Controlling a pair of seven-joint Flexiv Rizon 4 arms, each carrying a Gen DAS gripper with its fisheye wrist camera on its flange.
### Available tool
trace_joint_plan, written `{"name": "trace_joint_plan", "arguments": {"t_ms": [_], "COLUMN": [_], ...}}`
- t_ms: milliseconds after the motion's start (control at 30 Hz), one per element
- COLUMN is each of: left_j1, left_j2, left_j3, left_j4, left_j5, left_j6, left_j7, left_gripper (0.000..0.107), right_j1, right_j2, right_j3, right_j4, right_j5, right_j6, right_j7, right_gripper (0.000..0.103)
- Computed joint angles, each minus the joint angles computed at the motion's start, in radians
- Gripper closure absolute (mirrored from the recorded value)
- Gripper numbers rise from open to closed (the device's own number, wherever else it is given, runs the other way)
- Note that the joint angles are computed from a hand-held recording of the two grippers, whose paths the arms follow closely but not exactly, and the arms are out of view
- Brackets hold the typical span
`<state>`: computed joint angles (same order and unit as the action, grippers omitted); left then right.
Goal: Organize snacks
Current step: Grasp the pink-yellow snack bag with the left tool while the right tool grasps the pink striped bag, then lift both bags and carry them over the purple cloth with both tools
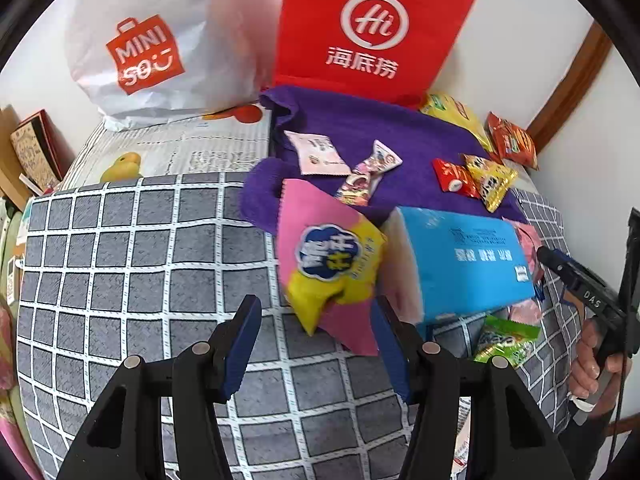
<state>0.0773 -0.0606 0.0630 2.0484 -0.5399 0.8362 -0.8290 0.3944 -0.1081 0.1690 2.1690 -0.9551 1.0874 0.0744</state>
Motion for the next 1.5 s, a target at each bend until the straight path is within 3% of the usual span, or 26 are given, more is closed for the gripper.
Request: {"name": "trace_joint_plan", "arguments": {"t_ms": [333,400,567,867,900,967,1300,1500], "left_j1": [0.007,0.002,-0.016,-0.026,-0.027,-0.02,0.002,-0.012], "left_j2": [-0.024,-0.035,-0.068,-0.123,-0.12,-0.111,0.017,0.114], "left_j3": [-0.008,-0.017,-0.03,-0.048,-0.05,-0.054,-0.001,0.026], "left_j4": [-0.013,-0.016,-0.026,-0.044,-0.036,-0.025,0.029,0.085], "left_j5": [-0.039,-0.048,-0.022,0.021,0.013,-0.023,-0.042,-0.047], "left_j6": [-0.023,-0.035,-0.004,0.047,0.061,0.065,-0.018,-0.065], "left_j7": [0.05,0.072,0.054,0.003,0.001,0.018,0.055,0.083], "left_gripper": [0.053,0.053,0.047,0.048,0.056,0.061,0.061,0.061], "right_j1": [0.02,0.032,0.041,0.015,0.012,0.012,0.064,0.103], "right_j2": [-0.098,-0.109,-0.083,0.026,0.035,0.056,0.112,0.13], "right_j3": [-0.016,-0.019,-0.044,-0.012,-0.003,0.019,0.109,0.134], "right_j4": [-0.056,-0.064,-0.035,0.034,0.039,0.05,0.057,0.038], "right_j5": [0.133,0.154,0.095,-0.041,-0.046,-0.044,0.073,0.071], "right_j6": [0.036,0.02,0.049,0.056,0.051,0.03,-0.112,-0.173], "right_j7": [-0.154,-0.179,-0.114,0.045,0.052,0.057,0.029,0.042], "right_gripper": [0.044,0.05,0.057,0.057,0.057,0.057,0.057,0.057]}}
